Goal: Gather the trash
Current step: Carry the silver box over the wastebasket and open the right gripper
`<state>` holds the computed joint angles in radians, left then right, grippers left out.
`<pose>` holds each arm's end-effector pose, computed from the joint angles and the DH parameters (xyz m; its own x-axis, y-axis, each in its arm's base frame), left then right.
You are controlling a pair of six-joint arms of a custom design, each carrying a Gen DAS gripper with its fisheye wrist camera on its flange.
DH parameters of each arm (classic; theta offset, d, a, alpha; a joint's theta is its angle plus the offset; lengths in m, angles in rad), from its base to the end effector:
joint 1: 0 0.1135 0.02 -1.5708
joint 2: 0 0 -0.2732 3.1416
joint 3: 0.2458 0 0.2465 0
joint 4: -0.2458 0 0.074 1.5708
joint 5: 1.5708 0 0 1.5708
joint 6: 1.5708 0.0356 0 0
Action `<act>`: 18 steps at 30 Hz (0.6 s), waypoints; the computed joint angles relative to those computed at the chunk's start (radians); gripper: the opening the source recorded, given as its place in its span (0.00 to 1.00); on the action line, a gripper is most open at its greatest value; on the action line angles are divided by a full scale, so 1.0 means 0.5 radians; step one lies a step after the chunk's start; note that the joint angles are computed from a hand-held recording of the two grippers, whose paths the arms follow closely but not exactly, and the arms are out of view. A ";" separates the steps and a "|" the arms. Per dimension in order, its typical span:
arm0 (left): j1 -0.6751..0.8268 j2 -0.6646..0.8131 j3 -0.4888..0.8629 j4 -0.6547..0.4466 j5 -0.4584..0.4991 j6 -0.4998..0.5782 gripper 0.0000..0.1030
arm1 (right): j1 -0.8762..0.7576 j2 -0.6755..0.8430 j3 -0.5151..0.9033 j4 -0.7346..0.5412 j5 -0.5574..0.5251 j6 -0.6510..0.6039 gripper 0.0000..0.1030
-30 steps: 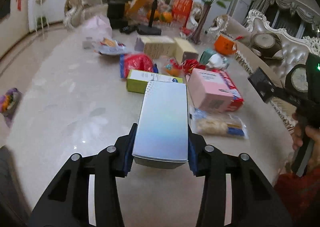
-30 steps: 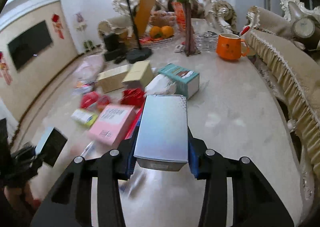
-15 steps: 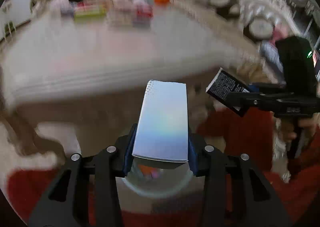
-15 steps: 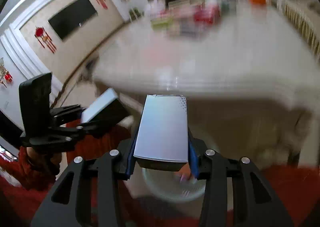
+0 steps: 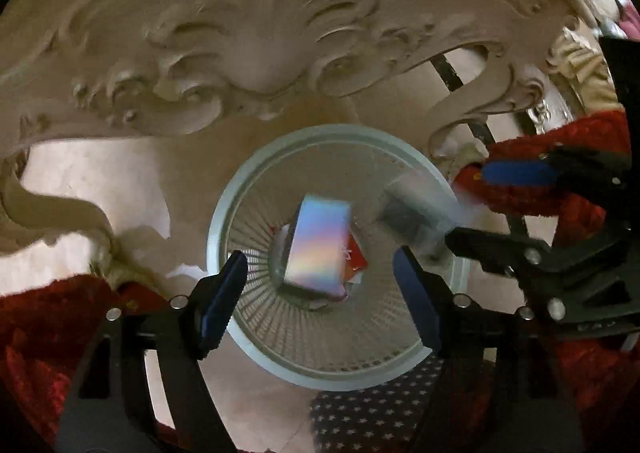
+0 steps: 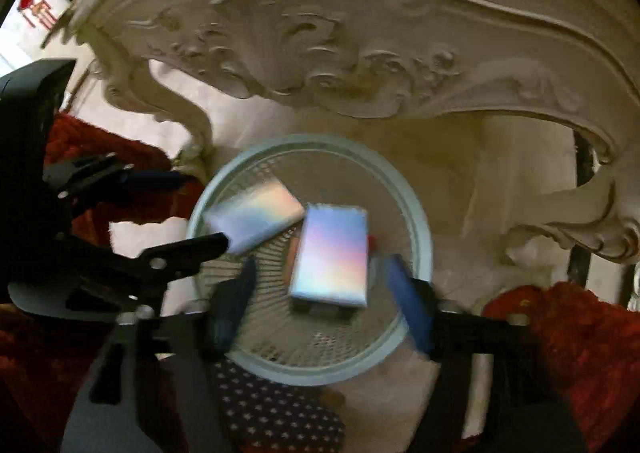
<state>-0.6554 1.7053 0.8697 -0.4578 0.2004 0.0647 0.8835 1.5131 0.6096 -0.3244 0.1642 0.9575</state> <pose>0.2266 -0.1832 0.1424 -0.7195 0.6330 -0.2857 0.6885 0.7042 -0.1734 0.1542 0.1787 0.1328 -0.9390 0.1276 -0.3194 0.0698 0.9800 0.1863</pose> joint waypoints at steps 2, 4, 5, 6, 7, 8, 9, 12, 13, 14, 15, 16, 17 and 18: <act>0.041 -0.012 -0.008 -0.009 0.022 -0.013 0.76 | 0.016 -0.045 -0.053 0.014 -0.004 0.063 0.69; 0.071 -0.054 0.009 -0.056 0.022 0.000 0.76 | 0.031 -0.105 -0.054 -0.068 -0.001 0.086 0.69; 0.087 -0.093 0.020 -0.109 0.037 0.023 0.76 | 0.049 -0.132 -0.048 -0.109 0.001 0.090 0.69; 0.108 -0.151 0.039 -0.182 0.059 0.058 0.76 | 0.083 -0.216 -0.015 -0.218 0.002 0.093 0.69; 0.148 -0.241 0.059 -0.272 0.097 0.108 0.76 | 0.132 -0.312 -0.001 -0.293 0.001 0.104 0.69; 0.192 -0.345 0.090 -0.362 0.128 0.162 0.76 | 0.134 -0.422 -0.010 -0.336 -0.005 0.079 0.69; 0.222 -0.396 0.143 -0.429 0.143 0.201 0.76 | 0.176 -0.558 0.016 -0.422 0.022 0.086 0.69; 0.395 -0.567 0.467 -0.687 0.177 0.296 0.76 | 0.231 -0.935 0.252 -0.796 0.330 0.065 0.69; 0.452 -0.566 0.572 -0.707 0.199 0.301 0.76 | 0.219 -0.968 0.335 -0.878 0.437 0.054 0.69; 0.510 -0.538 0.730 -0.723 0.218 0.268 0.76 | 0.184 -0.992 0.450 -0.975 0.597 0.023 0.69; 0.555 -0.480 0.871 -0.722 0.235 0.221 0.76 | 0.143 -0.992 0.517 -1.011 0.697 -0.017 0.69; 0.571 -0.400 1.007 -0.711 0.210 0.147 0.79 | 0.053 -0.961 0.607 -1.044 0.826 -0.092 0.69; 0.574 -0.290 1.177 -0.706 0.131 0.047 0.82 | -0.059 -0.908 0.674 -1.039 0.892 -0.176 0.69; 0.573 -0.147 1.370 -0.693 0.063 -0.029 0.82 | -0.244 -0.848 0.723 -0.925 0.878 -0.354 0.69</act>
<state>-0.3691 1.6317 1.5548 -0.8043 0.2320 0.0499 0.7615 1.0891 0.9710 -0.7869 0.6032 0.7803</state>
